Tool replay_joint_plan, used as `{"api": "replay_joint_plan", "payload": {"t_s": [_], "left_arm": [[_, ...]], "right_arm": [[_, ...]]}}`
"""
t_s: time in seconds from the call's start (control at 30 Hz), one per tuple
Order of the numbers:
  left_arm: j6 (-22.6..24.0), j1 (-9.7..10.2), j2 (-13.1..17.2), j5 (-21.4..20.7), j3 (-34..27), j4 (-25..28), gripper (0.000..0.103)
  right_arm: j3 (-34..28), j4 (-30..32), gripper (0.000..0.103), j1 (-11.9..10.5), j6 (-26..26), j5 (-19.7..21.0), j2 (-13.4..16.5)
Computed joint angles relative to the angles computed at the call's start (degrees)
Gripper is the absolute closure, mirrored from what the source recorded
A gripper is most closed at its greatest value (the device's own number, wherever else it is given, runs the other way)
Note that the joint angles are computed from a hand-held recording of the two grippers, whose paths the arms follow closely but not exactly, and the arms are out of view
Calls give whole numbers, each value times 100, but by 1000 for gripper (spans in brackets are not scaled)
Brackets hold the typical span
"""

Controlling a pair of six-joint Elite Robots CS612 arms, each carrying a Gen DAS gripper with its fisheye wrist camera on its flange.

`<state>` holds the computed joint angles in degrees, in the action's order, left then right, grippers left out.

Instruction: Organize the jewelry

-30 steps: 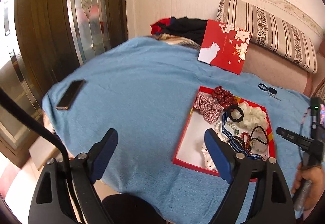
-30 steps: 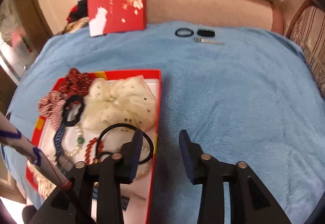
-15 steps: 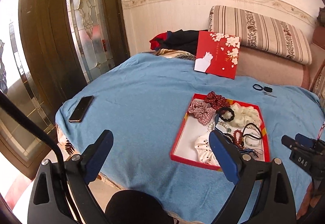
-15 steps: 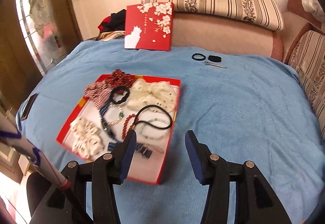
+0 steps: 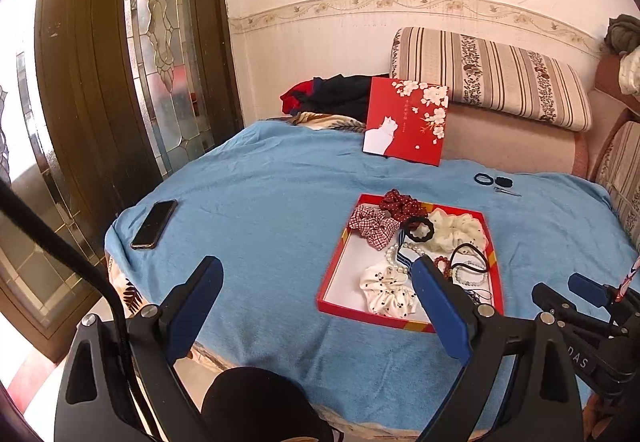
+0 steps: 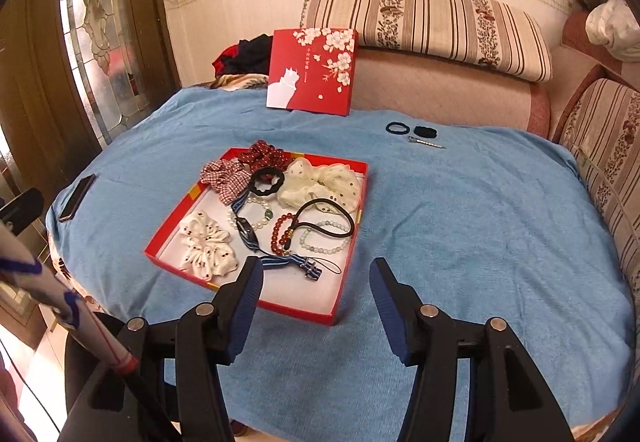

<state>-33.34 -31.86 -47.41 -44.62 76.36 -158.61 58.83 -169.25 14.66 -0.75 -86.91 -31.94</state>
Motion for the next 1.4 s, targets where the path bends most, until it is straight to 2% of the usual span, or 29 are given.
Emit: {"api": "replay_joint_plan", "payload": {"t_s": [0.23,0.53,0.67,1.03,1.4], "left_arm": [[155,-90,-48,207,173,-534,4],[129,-121,-62,166,201,-568,4],[63,-89,-34,-62,152,-406,4],[-270,111,231,-849,-262,477,4],[-255,300,572,-1577,-739,1119,4]], "right_arm": [[313,-331,41,37,-103,2,-152],[540,-943,35,63,-148,-141,-248],[534,-1106,30,98,-265,-312,-216],[104,-401,30,64,-132,-364,52],[-472,379,30,34,-32,-342,393]]}}
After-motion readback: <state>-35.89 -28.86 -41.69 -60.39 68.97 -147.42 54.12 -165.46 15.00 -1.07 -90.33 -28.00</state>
